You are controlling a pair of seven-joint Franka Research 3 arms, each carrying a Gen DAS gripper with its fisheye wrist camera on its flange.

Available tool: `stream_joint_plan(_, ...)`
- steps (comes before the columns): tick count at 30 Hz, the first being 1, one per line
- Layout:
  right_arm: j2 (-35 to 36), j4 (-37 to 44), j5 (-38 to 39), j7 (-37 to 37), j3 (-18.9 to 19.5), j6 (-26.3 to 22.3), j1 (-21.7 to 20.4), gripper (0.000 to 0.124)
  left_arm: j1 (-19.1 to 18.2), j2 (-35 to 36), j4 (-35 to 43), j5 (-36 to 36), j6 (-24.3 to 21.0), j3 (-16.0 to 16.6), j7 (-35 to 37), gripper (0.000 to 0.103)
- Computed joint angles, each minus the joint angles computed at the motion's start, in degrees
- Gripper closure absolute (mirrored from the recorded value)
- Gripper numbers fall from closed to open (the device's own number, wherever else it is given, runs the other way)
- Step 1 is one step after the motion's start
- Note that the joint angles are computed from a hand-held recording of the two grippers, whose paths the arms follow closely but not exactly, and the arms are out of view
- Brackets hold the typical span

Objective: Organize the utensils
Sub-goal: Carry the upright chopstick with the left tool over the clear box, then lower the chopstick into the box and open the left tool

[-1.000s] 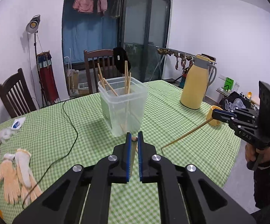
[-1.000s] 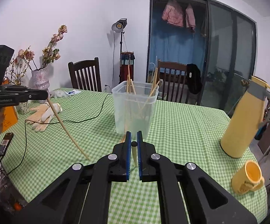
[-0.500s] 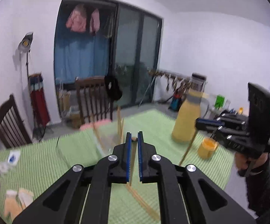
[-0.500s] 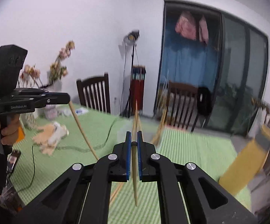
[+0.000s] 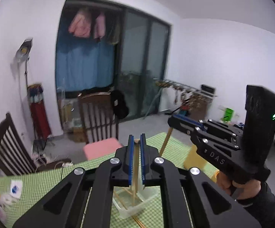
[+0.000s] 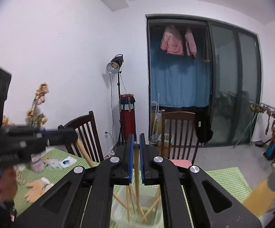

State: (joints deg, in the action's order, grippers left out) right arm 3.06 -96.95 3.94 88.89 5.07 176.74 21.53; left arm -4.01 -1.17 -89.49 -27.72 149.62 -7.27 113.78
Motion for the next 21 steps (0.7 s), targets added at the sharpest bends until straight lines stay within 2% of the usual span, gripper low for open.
stream_joint_plan(1, 3.00, 2.57, -2.63, 1.79, -1.61, -0.12, 1.37, 0.118, 0.05, 1.88, 1.20, 1.50, -0.37, -0.03, -1.60, 0.100)
stream_joint_plan(2, 5.39, 4.47, -8.23, 6.56, -4.19, -0.08, 3.18, 0.118, 0.16, 3.92, 2.19, 3.29, -0.26, -0.23, -3.60, 0.100)
stream_joint_plan(5, 11.80, 9.95, -11.00, 9.43, -6.37, -2.83, 4.62, 0.118, 1.11, 9.08, 5.23, 5.32, -1.34, -1.51, -5.19, 0.100)
stream_joint_plan(7, 15.60, 14.07, -7.06, 6.57, -4.32, -7.31, 2.96, 0.118, 2.01, 11.54, 6.39, 5.43, -2.16, -2.63, -5.41, 0.100)
stream_joint_plan(9, 17.75, 15.95, -5.03, 6.60, -4.39, -10.40, 2.70, 0.118, 2.10, 13.89, 7.48, 7.98, -2.78, -3.09, -7.58, 0.100)
stream_joint_plan(11, 19.33, 17.39, -4.58, 8.58, -5.69, -14.69, 3.13, 0.117, 2.17, 16.26, 8.65, 10.59, -3.06, -3.55, -9.75, 0.099)
stream_joint_plan(13, 19.98, 17.93, -4.98, 10.76, -6.73, -18.25, 3.27, 0.117, 1.68, 16.20, 6.19, 14.13, -0.81, -3.26, -12.78, 0.099)
stream_joint_plan(15, 18.96, 16.15, -5.46, 12.29, -7.07, -17.95, 3.09, 0.108, 2.43, 16.39, 5.15, 14.50, -0.36, -4.20, -13.08, 0.099)
stream_joint_plan(16, 18.73, 15.97, -5.34, 12.51, -6.84, -18.08, 2.78, 0.095, 2.81, 15.94, 3.93, 14.35, 0.36, -4.60, -12.90, 0.099)
stream_joint_plan(17, 18.07, 15.20, -5.13, 12.53, -6.59, -17.88, 2.38, 0.087, 2.99, 15.14, 2.36, 14.65, 1.56, -4.69, -13.05, 0.098)
stream_joint_plan(21, 12.58, 8.10, -7.04, 12.95, -6.86, -14.64, 1.77, 0.086, 3.40, 9.70, -6.11, 15.09, 7.36, -4.42, -13.16, 0.089)
